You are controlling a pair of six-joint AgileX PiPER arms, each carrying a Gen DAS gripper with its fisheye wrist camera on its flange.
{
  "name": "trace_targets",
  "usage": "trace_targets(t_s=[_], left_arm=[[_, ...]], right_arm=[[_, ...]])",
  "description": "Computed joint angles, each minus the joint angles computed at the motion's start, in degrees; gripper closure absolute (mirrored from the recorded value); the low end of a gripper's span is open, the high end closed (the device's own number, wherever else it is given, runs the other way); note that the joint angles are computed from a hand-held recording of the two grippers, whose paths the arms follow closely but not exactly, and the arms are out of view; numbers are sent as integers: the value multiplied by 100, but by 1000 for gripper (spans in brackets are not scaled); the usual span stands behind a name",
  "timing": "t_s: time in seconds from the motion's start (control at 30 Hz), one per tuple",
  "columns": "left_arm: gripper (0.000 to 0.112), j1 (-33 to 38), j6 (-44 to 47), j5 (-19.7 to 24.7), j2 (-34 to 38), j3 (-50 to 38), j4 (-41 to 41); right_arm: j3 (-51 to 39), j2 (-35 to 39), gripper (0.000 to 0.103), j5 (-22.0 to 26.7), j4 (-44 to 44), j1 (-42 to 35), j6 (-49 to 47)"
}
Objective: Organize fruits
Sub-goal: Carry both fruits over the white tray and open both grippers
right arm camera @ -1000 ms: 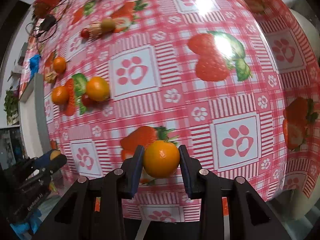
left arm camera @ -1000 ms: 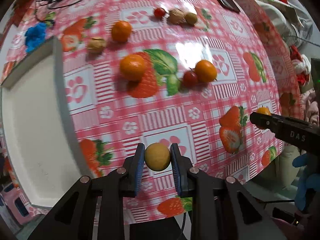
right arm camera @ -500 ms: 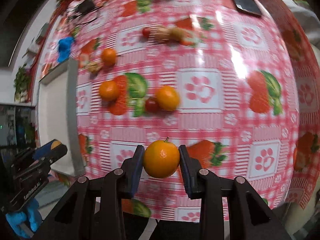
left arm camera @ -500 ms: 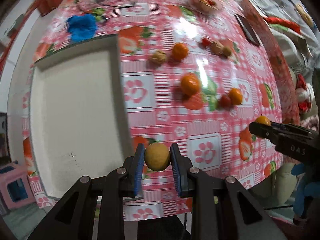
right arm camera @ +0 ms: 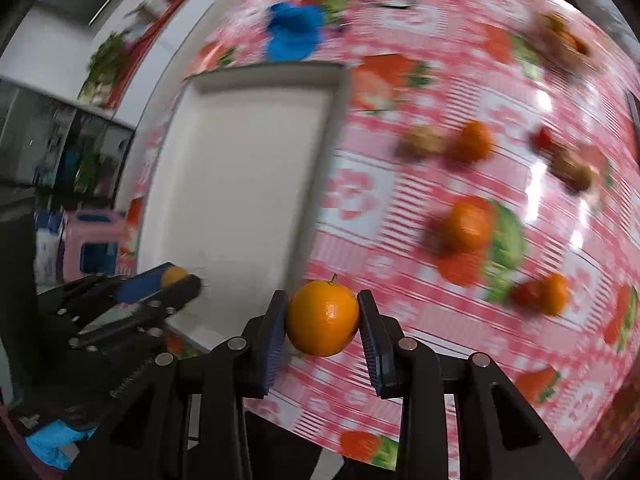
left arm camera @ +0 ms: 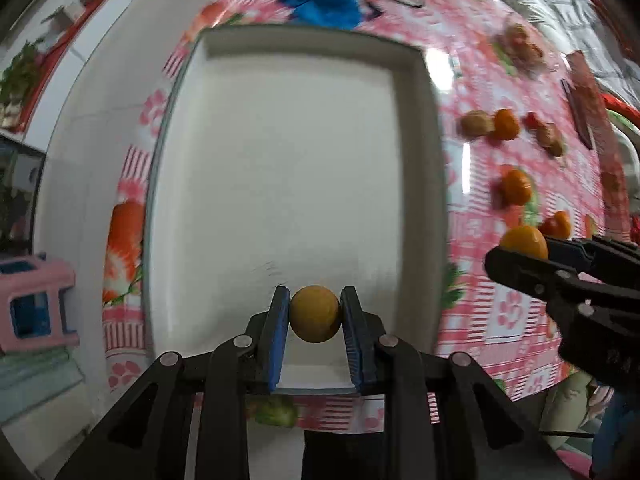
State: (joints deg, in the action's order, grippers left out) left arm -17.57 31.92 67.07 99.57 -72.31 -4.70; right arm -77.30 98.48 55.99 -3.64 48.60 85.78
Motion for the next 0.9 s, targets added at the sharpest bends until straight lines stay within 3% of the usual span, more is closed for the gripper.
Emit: trace_targets(t_s=[0.37, 0.4, 0.5, 0.57, 0.63, 0.87, 0.9], left_arm=[[83, 383, 186, -231, 365, 68, 246], [78, 397, 207, -246, 375, 81, 270], [50, 365, 150, -301, 364, 117, 348], [42, 414, 182, -371, 283, 174, 365], [37, 440, 191, -323, 259, 141, 364], [36, 373, 299, -133, 74, -43, 269], [36, 371, 357, -111, 46, -79, 242]], right_arm=[[-1254, 1400, 66, -106, 928, -373, -1262], [-1353, 1476, 66, -55, 942, -382, -1291], [-1495, 1608, 66, -20, 1058, -433, -1384], [-1550, 1644, 65, 21, 1067, -430, -1382], [-1572, 1615, 31, 75, 1011, -410, -1342], [-1417, 1273, 27, 141, 535, -329, -896], [-1286, 1138, 16, 150, 419, -312, -730]])
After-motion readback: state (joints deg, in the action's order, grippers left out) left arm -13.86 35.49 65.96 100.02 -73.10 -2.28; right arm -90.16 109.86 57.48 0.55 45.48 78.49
